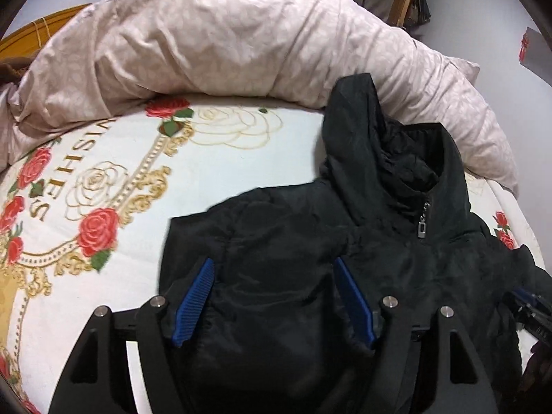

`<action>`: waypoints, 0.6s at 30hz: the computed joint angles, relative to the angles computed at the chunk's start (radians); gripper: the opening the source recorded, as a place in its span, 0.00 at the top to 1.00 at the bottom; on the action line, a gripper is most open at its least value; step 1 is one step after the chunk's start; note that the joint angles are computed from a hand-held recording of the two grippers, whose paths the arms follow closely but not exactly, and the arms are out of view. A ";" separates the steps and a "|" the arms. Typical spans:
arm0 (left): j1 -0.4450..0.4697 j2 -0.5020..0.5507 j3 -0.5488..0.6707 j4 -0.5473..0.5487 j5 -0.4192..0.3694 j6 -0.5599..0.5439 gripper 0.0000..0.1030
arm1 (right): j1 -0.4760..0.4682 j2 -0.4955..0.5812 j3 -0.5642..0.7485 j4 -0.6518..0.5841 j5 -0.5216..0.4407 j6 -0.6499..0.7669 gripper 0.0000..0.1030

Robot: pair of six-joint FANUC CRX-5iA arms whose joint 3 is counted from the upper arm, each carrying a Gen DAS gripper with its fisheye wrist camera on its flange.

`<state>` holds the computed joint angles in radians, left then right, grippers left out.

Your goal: Fold large clothes

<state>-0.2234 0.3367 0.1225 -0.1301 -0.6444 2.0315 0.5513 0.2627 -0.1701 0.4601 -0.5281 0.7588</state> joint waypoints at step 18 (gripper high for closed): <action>-0.083 -0.190 -0.168 -0.050 -0.031 0.037 0.28 | 0.062 -0.216 -0.195 0.050 -0.055 -0.091 0.50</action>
